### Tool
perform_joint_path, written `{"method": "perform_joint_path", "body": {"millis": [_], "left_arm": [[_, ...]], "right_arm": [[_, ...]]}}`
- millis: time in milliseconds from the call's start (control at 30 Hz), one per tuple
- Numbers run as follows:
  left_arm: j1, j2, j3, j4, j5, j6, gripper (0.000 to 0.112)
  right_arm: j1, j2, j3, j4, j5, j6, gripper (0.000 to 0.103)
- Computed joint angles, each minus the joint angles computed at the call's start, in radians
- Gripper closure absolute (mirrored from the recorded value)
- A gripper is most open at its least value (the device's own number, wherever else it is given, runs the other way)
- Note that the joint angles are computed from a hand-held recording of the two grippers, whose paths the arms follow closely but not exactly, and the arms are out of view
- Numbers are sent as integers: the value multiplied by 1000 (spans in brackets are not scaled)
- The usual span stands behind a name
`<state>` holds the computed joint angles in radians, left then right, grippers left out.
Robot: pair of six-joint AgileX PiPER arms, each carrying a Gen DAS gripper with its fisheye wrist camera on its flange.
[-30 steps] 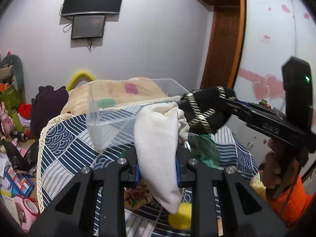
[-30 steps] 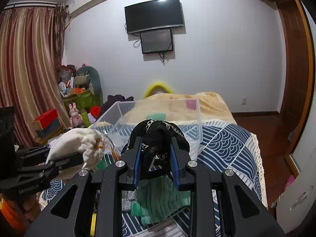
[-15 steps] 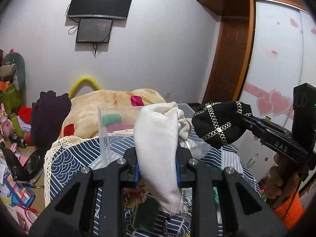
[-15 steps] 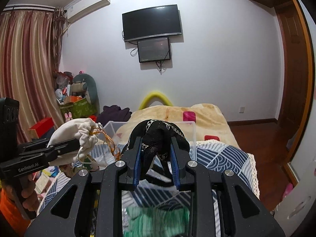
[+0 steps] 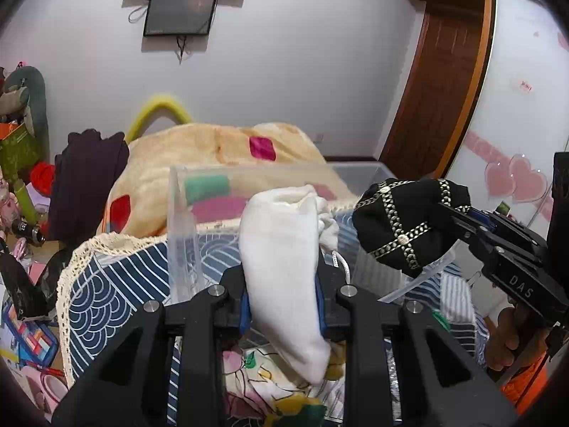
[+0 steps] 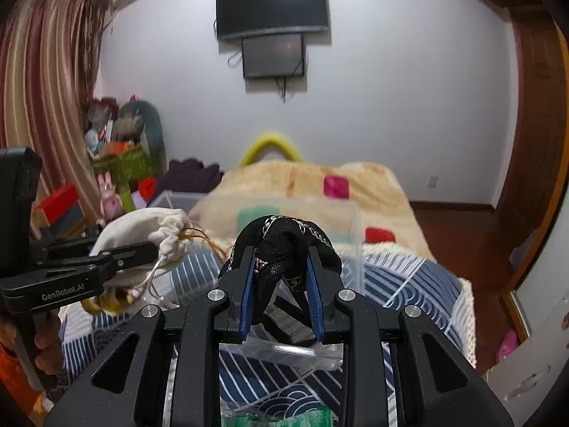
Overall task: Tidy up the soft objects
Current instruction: 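Lower the white bag into the clear box with the left tool while the right tool drops the hat in, then grasp the floral cloth with the left tool while the right tool grasps the green knit sock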
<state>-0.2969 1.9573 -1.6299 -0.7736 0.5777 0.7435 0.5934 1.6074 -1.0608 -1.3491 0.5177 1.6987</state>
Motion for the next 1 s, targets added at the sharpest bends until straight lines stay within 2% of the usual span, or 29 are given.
{"method": "perform_joint_path", "body": {"millis": [67,133,200,233,300,367,467,633,733,867,1000], "left_arm": [[-11,8,-4,46,-11,-36,77],[-17,9,2,62,-27,-52,57],[-16,6,12,44,-36,-44,45],[-16,2,21,34,-42,-37,43],[-15,-5,33,28,-43,-22,43],[-16,-18,54,28,-50,-13,43],[-10,-52,113,-17,-64,40,42],[5,-132,225,-135,-96,176,32],[9,-181,298,-204,-115,274,30],[4,-211,349,-221,-144,324,30],[2,-215,374,-251,-161,364,33]], "right_arm": [[-18,15,-9,59,-28,-57,79],[-36,29,-19,117,-52,-117,79],[-47,42,-35,190,-58,-190,76],[-49,43,-36,210,-57,-210,76],[-50,33,-30,242,-57,-241,70],[-48,24,-31,253,-49,-256,57],[-31,-10,-13,208,-27,-221,46],[27,-76,24,134,35,-170,26],[58,-114,52,120,58,-152,23],[109,-141,102,109,108,-117,20],[141,-151,164,134,102,-81,19]]}}
